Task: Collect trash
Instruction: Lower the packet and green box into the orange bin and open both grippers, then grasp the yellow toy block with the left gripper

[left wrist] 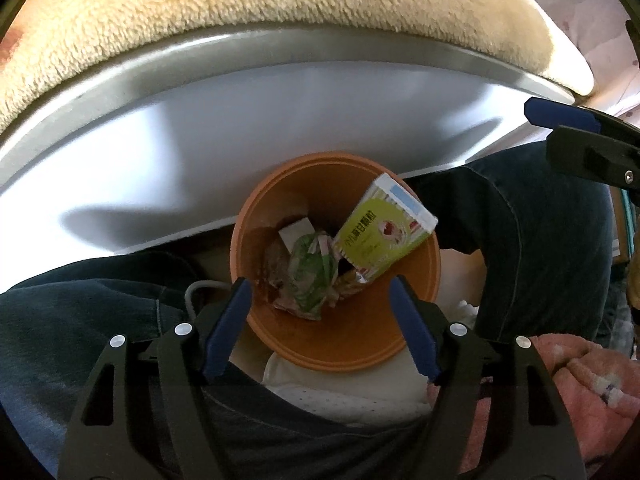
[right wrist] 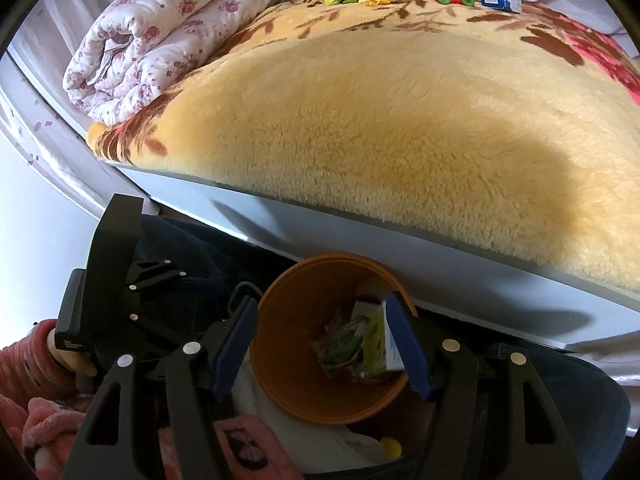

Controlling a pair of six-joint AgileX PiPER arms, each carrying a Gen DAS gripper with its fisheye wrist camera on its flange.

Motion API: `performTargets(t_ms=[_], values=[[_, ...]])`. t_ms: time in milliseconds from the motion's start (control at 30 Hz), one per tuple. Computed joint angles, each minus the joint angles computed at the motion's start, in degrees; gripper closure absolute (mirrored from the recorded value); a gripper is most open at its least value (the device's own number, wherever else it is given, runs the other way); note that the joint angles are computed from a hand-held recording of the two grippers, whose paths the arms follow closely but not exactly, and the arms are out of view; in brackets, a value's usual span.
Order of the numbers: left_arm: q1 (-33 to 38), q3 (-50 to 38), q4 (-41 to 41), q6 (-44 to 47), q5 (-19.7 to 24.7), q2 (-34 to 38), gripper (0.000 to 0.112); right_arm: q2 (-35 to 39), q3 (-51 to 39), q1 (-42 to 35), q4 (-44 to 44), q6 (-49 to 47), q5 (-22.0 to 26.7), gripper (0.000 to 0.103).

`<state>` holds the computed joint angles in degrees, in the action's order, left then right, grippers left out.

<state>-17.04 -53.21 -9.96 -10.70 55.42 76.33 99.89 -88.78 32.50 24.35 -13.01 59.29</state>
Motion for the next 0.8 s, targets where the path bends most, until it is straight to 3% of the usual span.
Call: performTargets(t_ms=[300, 367, 433, 633, 800], values=[[5.0, -8.5, -2.1, 5.7, 4.0, -5.9, 0.042, -3.0, -2.4, -1.1, 0.7, -0.4, -0.9, 0.028], [6.8, -12.4, -1.8, 6.6, 4.6, -6.2, 0.033, -3.3, -3.3, -1.2, 0.6, -0.5, -1.0, 0.027], [8.6, -16.4, -1.1, 7.4, 4.2, -5.3, 0.031, -3.2, -4.7, -1.1, 0.5, -0.4, -1.5, 0.023], [14.2, -33.8, -1.6, 8.7, 4.2, 6.3, 0.028, -1.6, -8.8, -2.6, 1.9, -0.7, -1.5, 0.022], [14.7, -54.5, 0.6, 7.5, 5.3, 23.0, 0.028, 1.1, -13.1, -3.7, 1.7, 0.0, -0.9, 0.022]])
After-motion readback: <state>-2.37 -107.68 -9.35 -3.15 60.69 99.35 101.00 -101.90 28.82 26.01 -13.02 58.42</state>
